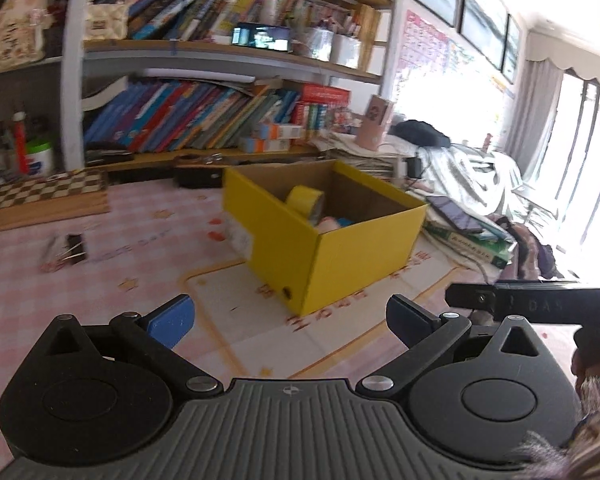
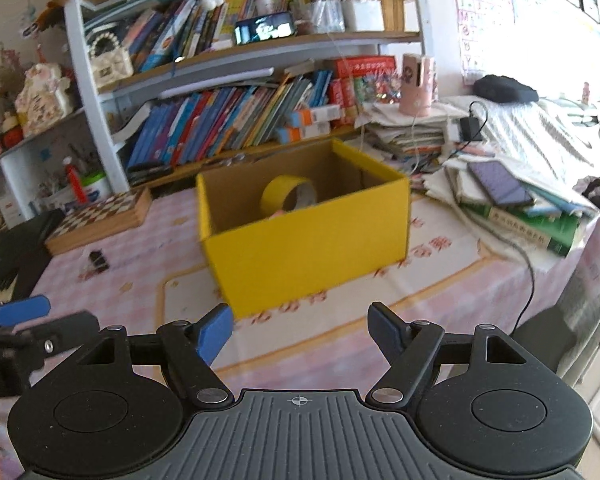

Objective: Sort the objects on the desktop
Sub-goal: 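Withdraw both tools from the yellow box back over the table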

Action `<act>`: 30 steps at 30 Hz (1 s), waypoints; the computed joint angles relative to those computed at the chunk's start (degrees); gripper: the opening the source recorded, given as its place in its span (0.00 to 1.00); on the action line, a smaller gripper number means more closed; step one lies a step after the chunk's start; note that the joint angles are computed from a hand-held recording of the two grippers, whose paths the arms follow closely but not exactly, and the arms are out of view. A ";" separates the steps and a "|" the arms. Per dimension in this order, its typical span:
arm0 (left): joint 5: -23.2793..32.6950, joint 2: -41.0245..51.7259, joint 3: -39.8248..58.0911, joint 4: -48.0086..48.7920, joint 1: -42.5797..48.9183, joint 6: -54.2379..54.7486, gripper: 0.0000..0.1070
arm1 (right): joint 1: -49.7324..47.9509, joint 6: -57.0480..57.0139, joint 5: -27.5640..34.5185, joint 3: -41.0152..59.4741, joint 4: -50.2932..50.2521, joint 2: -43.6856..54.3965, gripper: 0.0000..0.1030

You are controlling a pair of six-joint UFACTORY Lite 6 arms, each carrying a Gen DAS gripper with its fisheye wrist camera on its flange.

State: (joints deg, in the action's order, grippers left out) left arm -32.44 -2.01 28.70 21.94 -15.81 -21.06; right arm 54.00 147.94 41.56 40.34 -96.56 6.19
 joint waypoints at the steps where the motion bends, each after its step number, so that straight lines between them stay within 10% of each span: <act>1: 0.20 -1.12 -1.35 -0.17 0.70 0.26 0.96 | 1.02 0.33 0.04 0.46 0.43 0.74 0.74; 30: 7.78 -21.35 -17.57 7.86 17.85 -5.95 0.96 | 9.50 -5.78 -6.58 20.92 0.36 18.83 0.82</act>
State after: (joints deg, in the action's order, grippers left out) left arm -24.66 -23.36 11.13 29.80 2.03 -27.01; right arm 63.50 142.16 34.98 61.27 -96.21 25.01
